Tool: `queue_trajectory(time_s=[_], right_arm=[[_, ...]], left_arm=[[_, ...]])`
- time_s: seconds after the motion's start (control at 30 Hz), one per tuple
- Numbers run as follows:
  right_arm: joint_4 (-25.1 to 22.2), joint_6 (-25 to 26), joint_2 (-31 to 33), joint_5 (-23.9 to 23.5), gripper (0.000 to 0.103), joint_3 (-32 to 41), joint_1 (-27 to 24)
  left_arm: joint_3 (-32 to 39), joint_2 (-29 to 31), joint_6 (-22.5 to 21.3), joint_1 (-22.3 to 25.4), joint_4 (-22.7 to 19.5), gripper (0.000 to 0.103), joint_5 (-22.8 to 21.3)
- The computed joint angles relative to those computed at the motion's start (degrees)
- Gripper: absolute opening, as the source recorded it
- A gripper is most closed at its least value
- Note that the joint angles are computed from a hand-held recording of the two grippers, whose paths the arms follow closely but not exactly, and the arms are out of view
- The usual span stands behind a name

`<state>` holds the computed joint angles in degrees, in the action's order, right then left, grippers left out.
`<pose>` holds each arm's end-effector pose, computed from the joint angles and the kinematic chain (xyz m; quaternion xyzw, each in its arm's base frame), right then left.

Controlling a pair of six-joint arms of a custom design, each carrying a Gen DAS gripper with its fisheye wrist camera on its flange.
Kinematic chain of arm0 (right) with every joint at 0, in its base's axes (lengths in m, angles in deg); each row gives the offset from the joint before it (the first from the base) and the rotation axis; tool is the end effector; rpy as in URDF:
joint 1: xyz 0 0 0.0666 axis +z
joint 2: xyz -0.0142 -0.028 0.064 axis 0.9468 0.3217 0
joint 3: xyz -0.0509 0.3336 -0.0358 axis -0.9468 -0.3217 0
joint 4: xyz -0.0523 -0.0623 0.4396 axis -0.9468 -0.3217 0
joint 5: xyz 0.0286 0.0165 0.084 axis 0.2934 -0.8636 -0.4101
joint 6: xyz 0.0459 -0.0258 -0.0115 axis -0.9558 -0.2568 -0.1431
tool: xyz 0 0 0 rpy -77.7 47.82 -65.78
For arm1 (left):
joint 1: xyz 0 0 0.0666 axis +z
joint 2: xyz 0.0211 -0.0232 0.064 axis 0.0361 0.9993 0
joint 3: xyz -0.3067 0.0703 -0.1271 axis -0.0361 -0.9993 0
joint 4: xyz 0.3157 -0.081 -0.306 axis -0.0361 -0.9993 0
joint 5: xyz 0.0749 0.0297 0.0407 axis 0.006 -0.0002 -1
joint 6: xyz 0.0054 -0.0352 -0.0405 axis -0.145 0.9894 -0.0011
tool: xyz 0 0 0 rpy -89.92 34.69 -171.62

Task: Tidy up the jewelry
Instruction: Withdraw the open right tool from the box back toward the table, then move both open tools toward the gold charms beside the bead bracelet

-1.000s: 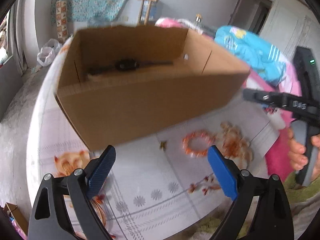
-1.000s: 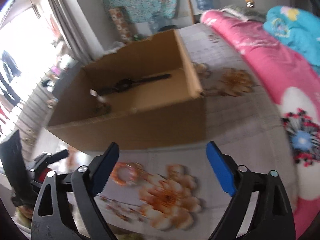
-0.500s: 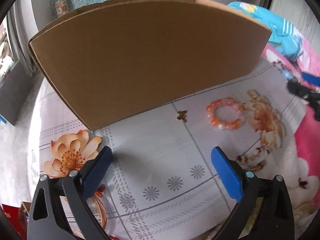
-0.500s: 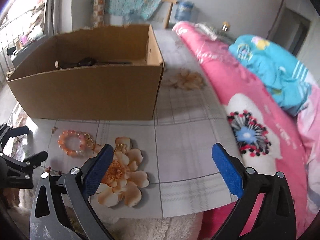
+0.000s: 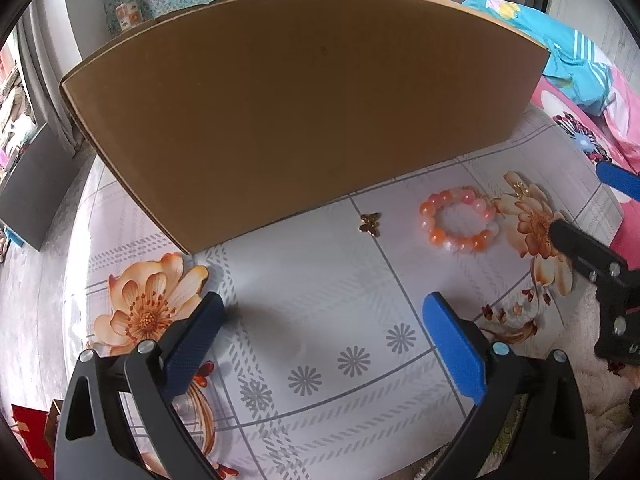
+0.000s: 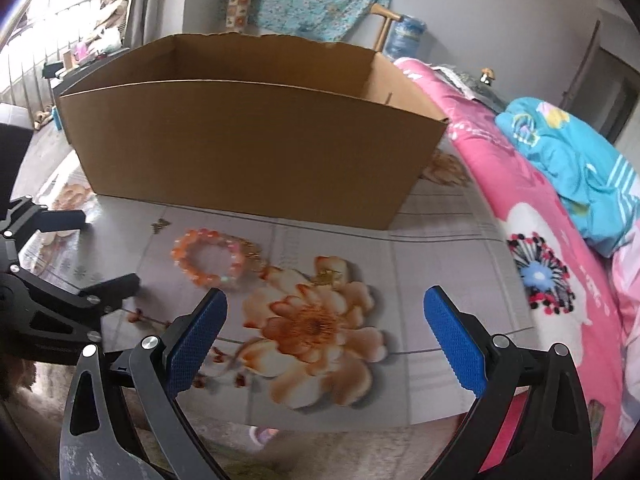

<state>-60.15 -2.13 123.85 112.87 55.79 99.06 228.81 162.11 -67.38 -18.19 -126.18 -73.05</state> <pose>0.5829 0.2858 0.4592 0.0517 0.9347 -0.1338 0.3253 0.6925 -0.2604 0.4239 0.2798 0.9209 -0.0746 0.2608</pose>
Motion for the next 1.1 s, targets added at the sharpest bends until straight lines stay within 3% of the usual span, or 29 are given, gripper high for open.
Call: queue_trajectory(time_s=[0.17, 0.33, 0.57, 0.77, 0.87, 1.0, 1.1], right_arm=[[1.5, 0.0, -0.3, -1.4, 0.095, -0.5, 0.2], [3.4, -1.0, -1.6, -3.6, 0.095, -1.8, 0.1], [5.7, -2.9, -4.0, -6.4, 0.093, -4.4, -0.3], [8.5, -3.8, -6.0, -9.7, 0.087, -7.2, -1.1], [8.5, -4.1, -6.0, -10.6, 0.084, -7.2, -1.3], [8.8, -4.0, -6.1, -10.8, 0.082, -7.3, -1.2], [8.9, -4.1, -6.2, -11.0, 0.081, -7.3, -1.2]], left_arm=[[2.8, 1.5, 0.8, -0.1, -1.5, 0.098, -0.5], [-3.1, -1.9, 1.6, -0.2, 1.9, 0.098, -1.0], [-0.6, -0.7, 0.1, 0.4, -1.0, 0.098, 0.4], [-8.9, -7.4, 0.3, 1.2, 9.7, 0.097, 1.4], [-7.9, -7.2, 0.8, 1.4, 11.4, 0.09, 2.2], [-3.4, -4.6, 1.6, 1.7, 9.8, 0.076, 4.0], [-2.4, -4.0, 2.3, 1.7, 9.2, 0.073, 4.5]])
